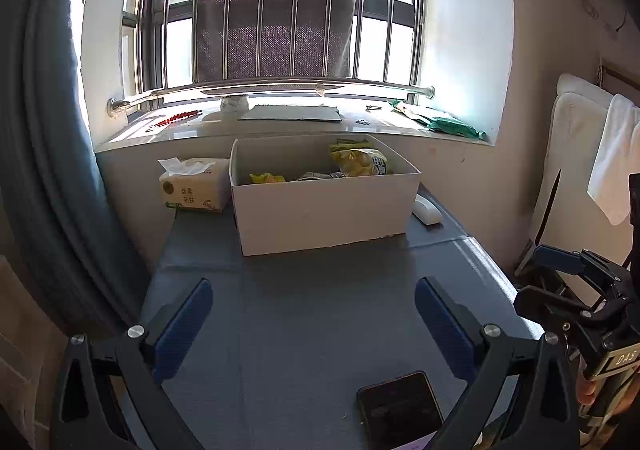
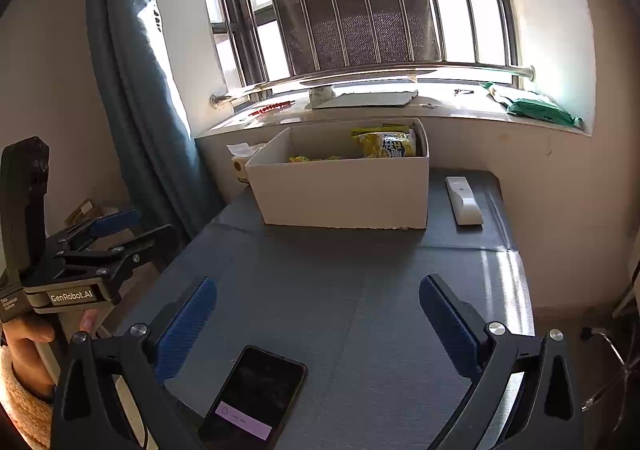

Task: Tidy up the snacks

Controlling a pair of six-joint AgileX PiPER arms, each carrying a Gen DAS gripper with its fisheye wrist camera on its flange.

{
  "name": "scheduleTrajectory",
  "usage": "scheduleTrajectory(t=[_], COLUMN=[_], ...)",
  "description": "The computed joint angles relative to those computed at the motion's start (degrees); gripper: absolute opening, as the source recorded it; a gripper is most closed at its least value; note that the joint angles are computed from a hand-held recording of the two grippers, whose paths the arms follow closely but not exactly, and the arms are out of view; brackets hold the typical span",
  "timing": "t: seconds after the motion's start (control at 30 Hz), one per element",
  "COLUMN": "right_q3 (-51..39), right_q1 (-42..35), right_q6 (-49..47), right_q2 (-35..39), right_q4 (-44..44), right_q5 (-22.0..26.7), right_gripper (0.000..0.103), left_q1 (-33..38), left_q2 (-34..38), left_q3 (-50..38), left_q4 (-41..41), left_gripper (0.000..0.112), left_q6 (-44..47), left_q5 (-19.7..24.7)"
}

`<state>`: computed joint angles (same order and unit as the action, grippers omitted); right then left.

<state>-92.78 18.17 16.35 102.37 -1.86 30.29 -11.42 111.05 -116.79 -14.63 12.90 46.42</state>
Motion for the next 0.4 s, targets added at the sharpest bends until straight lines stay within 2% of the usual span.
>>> scheduleTrajectory(t=[0.4], right_q3=[0.33], right_q1=[-0.05], right_q6=[-0.25], right_q2=[-0.04], right_q4=[0.37], right_q5=[-0.26], right_gripper=[0.103], left_q1=[0.02], left_q2=[0.03], left_q3=[0.18], left_q4=[0.08], left_gripper=[0.103], left_q6=[0.42], left_q5=[0.07])
